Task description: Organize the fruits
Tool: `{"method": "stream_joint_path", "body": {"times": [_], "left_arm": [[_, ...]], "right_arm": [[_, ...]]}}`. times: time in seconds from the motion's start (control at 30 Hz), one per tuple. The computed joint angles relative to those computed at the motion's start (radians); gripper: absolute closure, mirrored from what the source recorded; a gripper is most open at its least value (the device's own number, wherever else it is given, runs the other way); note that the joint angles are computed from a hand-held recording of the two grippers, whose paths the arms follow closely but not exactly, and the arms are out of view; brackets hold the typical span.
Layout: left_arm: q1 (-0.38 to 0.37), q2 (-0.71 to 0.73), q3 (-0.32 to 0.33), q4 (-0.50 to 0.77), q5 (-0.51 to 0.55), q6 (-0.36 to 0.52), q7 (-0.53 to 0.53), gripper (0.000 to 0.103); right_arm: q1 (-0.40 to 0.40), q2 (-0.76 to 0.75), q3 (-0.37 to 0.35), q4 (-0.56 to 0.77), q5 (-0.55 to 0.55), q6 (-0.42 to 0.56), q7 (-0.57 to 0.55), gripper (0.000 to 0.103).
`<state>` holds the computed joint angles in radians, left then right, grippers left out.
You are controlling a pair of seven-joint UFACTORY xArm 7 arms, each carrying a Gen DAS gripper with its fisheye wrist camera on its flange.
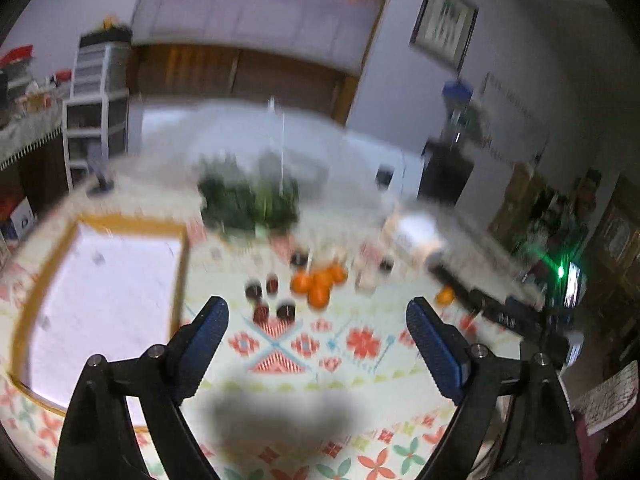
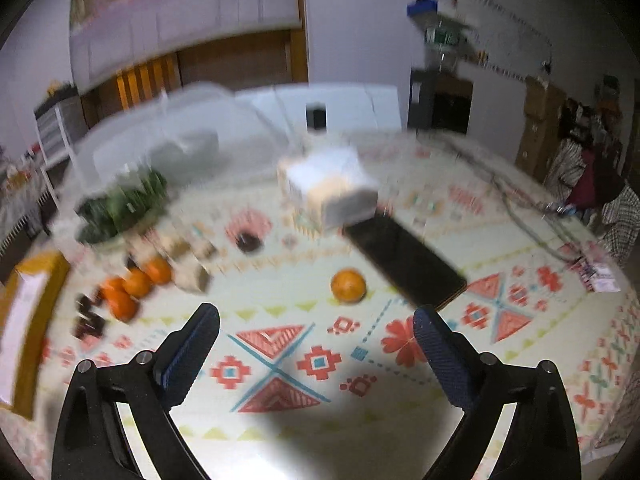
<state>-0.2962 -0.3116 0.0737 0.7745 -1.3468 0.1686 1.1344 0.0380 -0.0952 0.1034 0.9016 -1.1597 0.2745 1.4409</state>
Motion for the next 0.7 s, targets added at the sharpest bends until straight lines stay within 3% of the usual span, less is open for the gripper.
{"method": "stream_joint_path", "body": {"times": [0.13, 0.27, 0.4, 0.5, 0.57, 0.7], "left_arm": [[0.032, -0.139, 0.017, -0.020, 0.107, -0.001, -0.074, 0.013], [0.126, -0.220, -0.012, -0.011, 0.328, 0.036, -0.239, 0.013], [0.168, -0.267, -0.014, 0.014, 0.458, 0.028, -0.323, 0.013], [0.156, -0.299, 0.022, 0.033, 0.504, 0.054, -0.362, 0.012], [0.160, -0.316, 0.041, 0.050, 0.543, 0.095, -0.403, 0.013], [0.231, -0.322, 0.041, 0.129, 0.673, 0.155, -0.516, 0.013]], "right_arm": [[0.005, -0.166, -0.010, -0.074, 0.145, -0.051, -0.129, 0.003], [0.081, -0.309, -0.070, -0.106, 0.360, -0.036, -0.357, 0.003], [0.046, -0.400, -0.017, -0.073, 0.402, 0.016, -0.430, 0.003], [0.148, -0.461, -0.119, -0.075, 0.560, -0.046, -0.557, 0.002], [0.219, -0.483, -0.174, -0.052, 0.646, -0.029, -0.639, 0.001], [0.190, -0.515, -0.123, 0.050, 0.680, 0.086, -0.725, 0.001]]}}
